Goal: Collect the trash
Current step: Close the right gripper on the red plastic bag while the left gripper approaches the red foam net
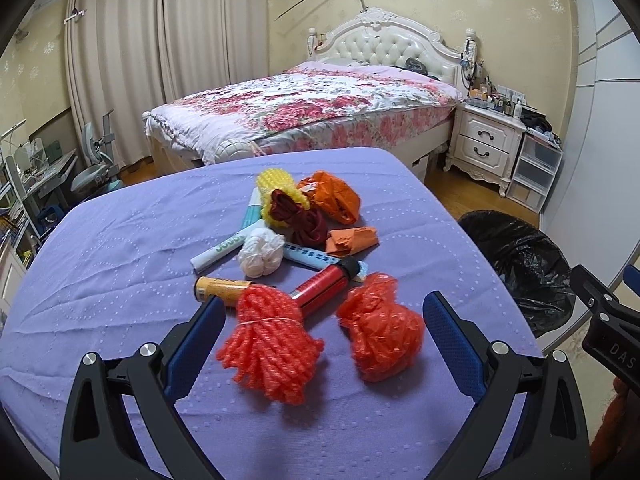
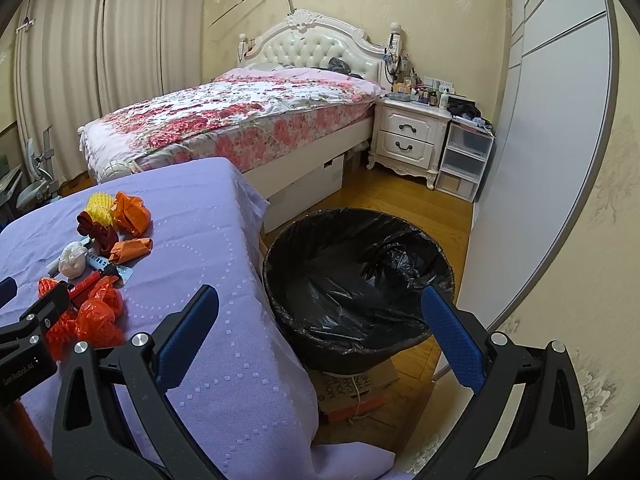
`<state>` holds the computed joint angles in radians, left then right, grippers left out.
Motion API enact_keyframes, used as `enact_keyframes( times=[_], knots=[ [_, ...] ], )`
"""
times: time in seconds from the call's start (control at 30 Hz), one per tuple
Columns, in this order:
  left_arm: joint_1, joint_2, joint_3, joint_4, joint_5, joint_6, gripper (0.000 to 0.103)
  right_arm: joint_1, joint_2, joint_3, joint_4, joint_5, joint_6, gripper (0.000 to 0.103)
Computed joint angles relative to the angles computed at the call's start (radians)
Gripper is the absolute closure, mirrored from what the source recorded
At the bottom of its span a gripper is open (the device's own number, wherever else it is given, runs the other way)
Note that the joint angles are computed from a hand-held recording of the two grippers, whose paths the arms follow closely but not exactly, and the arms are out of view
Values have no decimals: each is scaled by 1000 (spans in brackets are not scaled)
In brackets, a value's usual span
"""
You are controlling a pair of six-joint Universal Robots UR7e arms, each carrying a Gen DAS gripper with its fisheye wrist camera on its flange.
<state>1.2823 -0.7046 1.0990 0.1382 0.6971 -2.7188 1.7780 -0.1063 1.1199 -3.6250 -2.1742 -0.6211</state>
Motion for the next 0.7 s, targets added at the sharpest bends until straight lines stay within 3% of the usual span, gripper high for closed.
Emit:
enact_keyframes(
  times=[0.17, 0.27, 0.33, 0.4, 0.7],
  knots=[
    [15, -34, 24, -14, -24, 5, 8, 10, 12, -18, 50, 8, 4, 7],
    [22, -52, 38, -29, -44, 21, 10, 17, 17, -31, 107, 12, 19, 18],
    [28, -61, 43, -31, -54, 31, 14, 22, 20, -37, 151, 22, 33, 22],
    [36, -68, 42, -21, -66, 33, 29, 27, 27, -51, 188, 33, 34, 25],
    [64, -114, 62, -4, -77, 28, 29, 67, 79, -135, 319, 65, 13, 28]
  ],
)
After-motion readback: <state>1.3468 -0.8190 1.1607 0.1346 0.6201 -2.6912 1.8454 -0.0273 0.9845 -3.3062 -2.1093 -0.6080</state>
